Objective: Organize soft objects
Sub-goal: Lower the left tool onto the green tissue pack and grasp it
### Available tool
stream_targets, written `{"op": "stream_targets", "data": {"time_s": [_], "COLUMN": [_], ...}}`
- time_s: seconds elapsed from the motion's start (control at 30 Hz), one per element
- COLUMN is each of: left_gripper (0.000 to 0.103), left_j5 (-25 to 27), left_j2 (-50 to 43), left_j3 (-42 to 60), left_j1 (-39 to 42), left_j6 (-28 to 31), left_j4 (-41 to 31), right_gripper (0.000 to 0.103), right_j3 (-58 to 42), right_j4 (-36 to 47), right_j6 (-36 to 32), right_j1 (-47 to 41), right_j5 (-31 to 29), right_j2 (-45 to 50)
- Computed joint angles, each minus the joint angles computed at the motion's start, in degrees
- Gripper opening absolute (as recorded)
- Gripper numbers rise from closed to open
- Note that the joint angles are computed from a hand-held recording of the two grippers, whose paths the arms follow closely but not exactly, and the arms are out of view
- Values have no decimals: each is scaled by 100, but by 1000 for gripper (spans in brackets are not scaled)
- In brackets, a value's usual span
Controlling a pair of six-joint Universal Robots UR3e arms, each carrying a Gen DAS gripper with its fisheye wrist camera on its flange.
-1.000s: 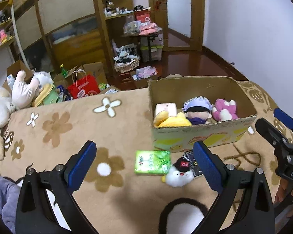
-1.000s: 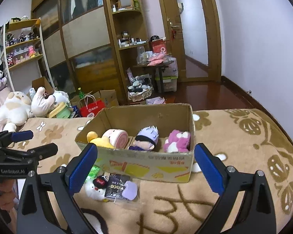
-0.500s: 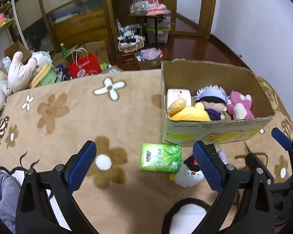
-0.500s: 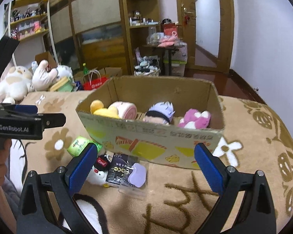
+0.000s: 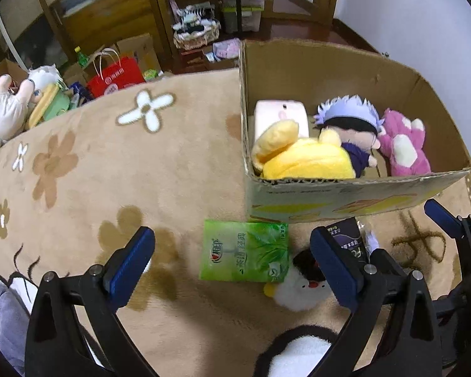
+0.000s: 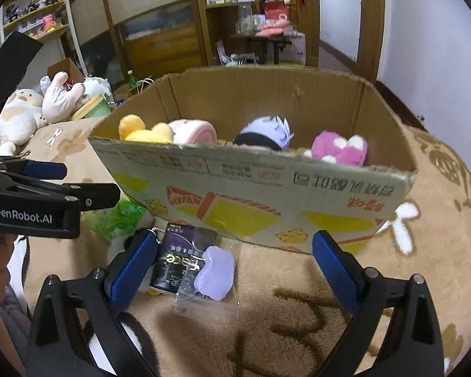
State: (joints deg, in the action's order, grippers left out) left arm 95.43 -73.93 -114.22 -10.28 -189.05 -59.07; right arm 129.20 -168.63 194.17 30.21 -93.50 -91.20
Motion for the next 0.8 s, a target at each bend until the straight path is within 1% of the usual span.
{"op": "stream_targets", "data": {"time_s": [0.17, 0.27, 0.47, 0.67, 0.73, 0.77, 0.8], "left_gripper": [98, 98, 98, 98, 98, 96, 92], "left_j5": [-138, -51, 206, -51, -204, -246, -307], "left_j2": [-257, -508, -830, -734, -689, -682, -657], "left_j3": [-34, -19, -30, -234, -298, -332, -380], "left_j1": [80, 6, -209, 61, 214, 258, 319], "left_j6": [4, -35, -149, -156, -251, -267, -261], "left_j4": [28, 63, 240, 274, 248, 261, 281], "right_gripper": [103, 103, 103, 101, 95, 95, 94], "right_j3": [-31, -111, -215, -262, -302, -256, -203], "right_j4": [63, 131, 361, 545, 632, 670, 649], "right_j6": [-15, -29, -65, -40, -2, -21, -10], "right_j1": [-102, -21, -10, -31, -38, -95, -129], "right_j5": [152, 11, 47, 48, 51, 120, 184], "right_j2": [192, 334, 385, 389, 419, 377, 346]}}
